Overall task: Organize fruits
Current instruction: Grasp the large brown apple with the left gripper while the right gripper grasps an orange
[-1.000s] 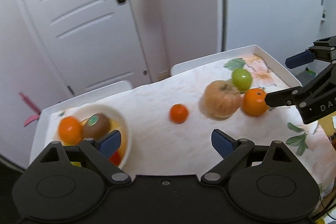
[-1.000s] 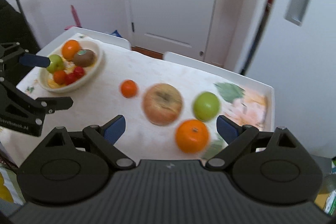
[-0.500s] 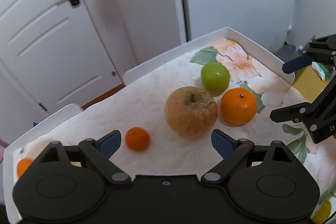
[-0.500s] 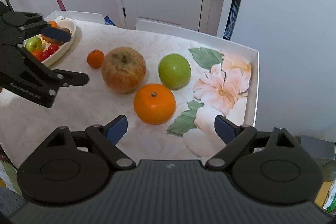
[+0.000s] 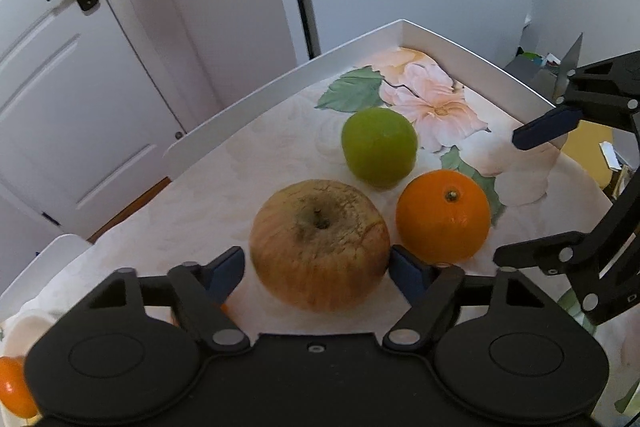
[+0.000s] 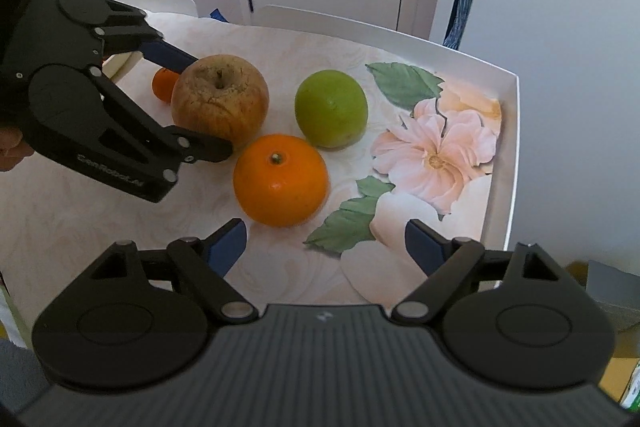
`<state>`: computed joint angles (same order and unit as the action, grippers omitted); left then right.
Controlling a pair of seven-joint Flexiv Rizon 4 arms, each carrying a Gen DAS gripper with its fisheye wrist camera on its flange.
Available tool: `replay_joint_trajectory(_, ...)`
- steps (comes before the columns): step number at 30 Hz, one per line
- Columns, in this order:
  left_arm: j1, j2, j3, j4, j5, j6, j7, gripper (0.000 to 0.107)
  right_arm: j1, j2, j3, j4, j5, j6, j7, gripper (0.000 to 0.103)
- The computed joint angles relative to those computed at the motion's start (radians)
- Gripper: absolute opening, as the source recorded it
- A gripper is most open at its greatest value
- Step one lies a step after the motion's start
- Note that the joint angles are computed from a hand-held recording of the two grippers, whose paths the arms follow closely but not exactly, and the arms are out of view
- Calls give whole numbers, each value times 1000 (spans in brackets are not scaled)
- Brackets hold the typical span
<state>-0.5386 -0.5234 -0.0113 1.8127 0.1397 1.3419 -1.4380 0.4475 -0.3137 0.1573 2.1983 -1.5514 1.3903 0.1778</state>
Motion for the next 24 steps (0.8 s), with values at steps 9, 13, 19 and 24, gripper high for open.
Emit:
replay_joint_trajectory(9,3,10,4,19,-11,15,-7,78,-10,-36,-6,-31,-18,43,-5,93)
replay_joint_trajectory(13,3,25,14,30,1,5,-23,78,-14,-56,-8,-54,-44,61,1,89)
replay_joint_trajectory(19,13,45,10,55,15,5,-26,78,-8,-88,-7,-89,-55,67,-11,85)
replay_joint_trajectory(24,19,55,5,74,16,13,-32,78,-2,-109,-11,-115,-78,63,-2,84)
